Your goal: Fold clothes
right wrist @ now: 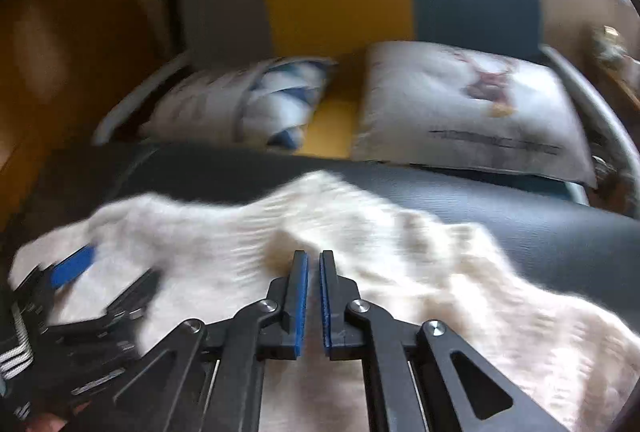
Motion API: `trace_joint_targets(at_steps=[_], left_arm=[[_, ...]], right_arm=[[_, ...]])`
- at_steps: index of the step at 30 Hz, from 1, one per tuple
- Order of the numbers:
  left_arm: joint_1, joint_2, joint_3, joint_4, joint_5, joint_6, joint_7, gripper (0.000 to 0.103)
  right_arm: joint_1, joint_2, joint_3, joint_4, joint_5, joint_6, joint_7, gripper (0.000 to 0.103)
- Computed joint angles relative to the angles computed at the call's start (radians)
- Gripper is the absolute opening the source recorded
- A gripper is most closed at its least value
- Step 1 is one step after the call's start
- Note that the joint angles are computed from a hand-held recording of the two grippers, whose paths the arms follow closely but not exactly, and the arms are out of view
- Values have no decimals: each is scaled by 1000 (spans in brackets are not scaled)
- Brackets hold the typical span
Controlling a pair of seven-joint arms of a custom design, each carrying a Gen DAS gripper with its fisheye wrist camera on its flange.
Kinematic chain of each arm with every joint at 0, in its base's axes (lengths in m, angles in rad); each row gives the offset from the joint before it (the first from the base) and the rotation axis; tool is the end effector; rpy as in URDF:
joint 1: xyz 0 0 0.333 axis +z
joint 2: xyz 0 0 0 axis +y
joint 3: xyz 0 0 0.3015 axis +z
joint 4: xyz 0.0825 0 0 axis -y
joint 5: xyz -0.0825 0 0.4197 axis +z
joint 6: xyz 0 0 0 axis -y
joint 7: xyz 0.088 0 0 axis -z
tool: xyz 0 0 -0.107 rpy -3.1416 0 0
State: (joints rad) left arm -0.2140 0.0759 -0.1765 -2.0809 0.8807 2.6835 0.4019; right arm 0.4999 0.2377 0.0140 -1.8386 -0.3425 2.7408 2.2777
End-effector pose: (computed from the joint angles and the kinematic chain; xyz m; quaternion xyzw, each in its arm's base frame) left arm 0.5681 -0.2588 0.4072 -0.6847 0.6312 -0.2365 0.2773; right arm 0.5969 0.3513 0.4436 -0.6895 0.6392 -0.1668 0.2971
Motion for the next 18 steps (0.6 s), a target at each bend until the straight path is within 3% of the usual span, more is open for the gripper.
trace_joint_targets(at_steps=[2,4,6,8,10,14,18], left_arm=[[-1,1,0,2,-1,-4,3,98],[-1,2,-1,4,-3,-8,6,98],[-2,3,-1,6,-4,-11,9,99],[-3,4,-1,8,-5,-15,12,99],[-2,3,-1,9,-16,-18,23,99],[-3,7,-12,30,-91,-23,108,99],[-14,27,-31,94,-210,-35,252,88]], right_arm=[[-17,-29,12,-47,43,54,-16,8],[-2,-92,-15,-122,-26,115,61,24],[10,-156,-38,-174,-183,88,207,24],[1,-195,-32,-193,-309,-19,325,24],[-24,-217,-14,-224,-321,-89,363,21],[-94,-242,13,-305,-339,15,427,15],[-120,-221,65,-267,-428,-61,461,17]])
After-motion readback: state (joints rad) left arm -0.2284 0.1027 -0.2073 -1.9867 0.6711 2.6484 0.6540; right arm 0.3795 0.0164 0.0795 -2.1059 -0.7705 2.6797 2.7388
